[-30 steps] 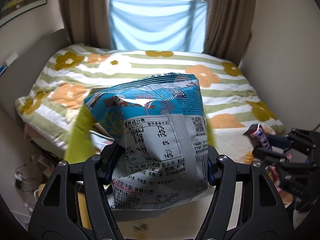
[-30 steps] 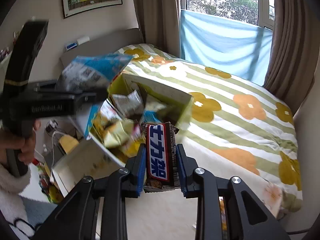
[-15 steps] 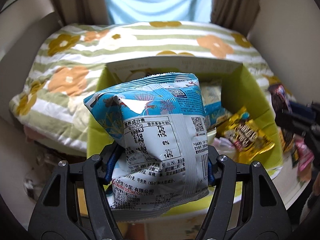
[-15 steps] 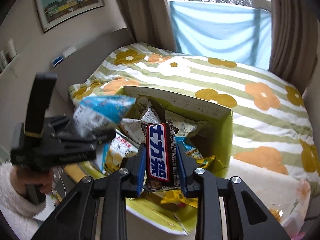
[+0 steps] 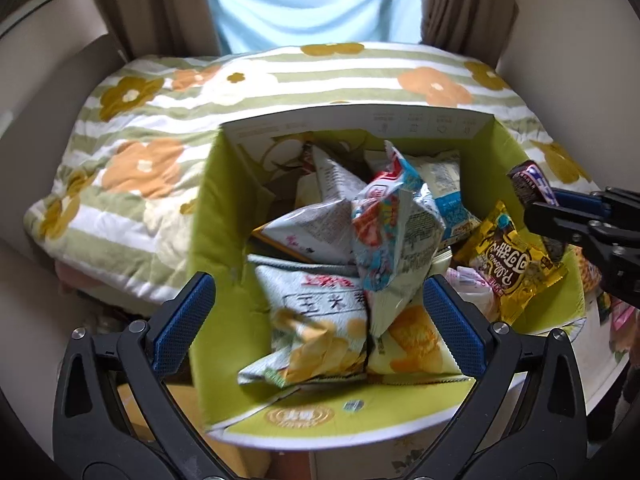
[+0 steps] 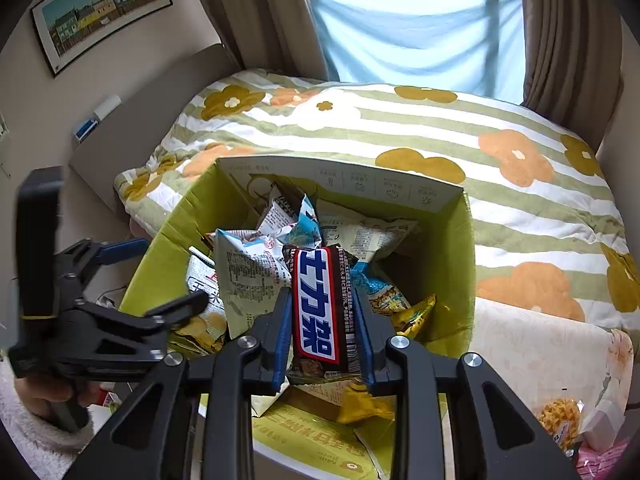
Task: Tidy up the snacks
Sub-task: 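Carry both items over the yellow box and release them inside, then grasp a wrapped waffle with the left gripper while the right grasps a pink packet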
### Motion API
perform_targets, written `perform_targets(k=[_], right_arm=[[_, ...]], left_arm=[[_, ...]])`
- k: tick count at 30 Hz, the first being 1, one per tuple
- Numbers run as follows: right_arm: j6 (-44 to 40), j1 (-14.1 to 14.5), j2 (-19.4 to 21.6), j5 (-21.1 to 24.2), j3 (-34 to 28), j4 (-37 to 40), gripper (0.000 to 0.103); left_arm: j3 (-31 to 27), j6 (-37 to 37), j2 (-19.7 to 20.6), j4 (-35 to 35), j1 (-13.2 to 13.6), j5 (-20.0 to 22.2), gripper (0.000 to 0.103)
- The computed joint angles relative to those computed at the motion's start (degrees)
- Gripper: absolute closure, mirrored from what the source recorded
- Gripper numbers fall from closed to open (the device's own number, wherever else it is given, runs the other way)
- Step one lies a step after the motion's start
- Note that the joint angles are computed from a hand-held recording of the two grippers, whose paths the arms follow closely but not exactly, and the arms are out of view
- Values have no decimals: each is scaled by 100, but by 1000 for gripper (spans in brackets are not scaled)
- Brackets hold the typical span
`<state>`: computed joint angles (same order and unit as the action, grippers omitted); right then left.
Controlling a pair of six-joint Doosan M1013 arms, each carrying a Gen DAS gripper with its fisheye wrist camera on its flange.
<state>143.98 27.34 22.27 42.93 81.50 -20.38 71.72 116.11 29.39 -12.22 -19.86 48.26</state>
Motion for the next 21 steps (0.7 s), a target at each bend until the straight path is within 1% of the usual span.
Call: perform_targets(k=[2,6,7,8,9,10,11,12,16,19,21], right_arm=[[-113,-6,42,47,-40,70,77],[-252,-45,131,83,-116,294,77],[-285,-53,173,180,-168,349,73],[-327,-62,197,223,-194,393,56],[-394,-60,225,275,-226,461,42],[-425,-56,233,276,-232,489,14],[-454,-47,229,240,-215,506,0],[-473,-30,209,170,-171,480,1],[-539,24,201,223,-144,399,1],[-578,31,149,62,-61,455,1],[-529,57,114,-15,-23,364,1]], left_arm=[[17,-51,-16,5,29,3,0],[65,-316,-44,282,0,-41,0],[93,-400,-62,378,-13,-76,0],[120,-461,-80,449,-22,-109,0],[143,-495,-94,491,-26,-140,0],[179,-529,-117,539,-31,-175,0],[193,-543,-127,560,-36,-187,0],[219,-594,-144,617,-40,-206,0],[256,-703,-174,672,-34,-167,0],[293,-730,-224,627,-13,-168,0],[317,-749,-254,623,1,-182,0]])
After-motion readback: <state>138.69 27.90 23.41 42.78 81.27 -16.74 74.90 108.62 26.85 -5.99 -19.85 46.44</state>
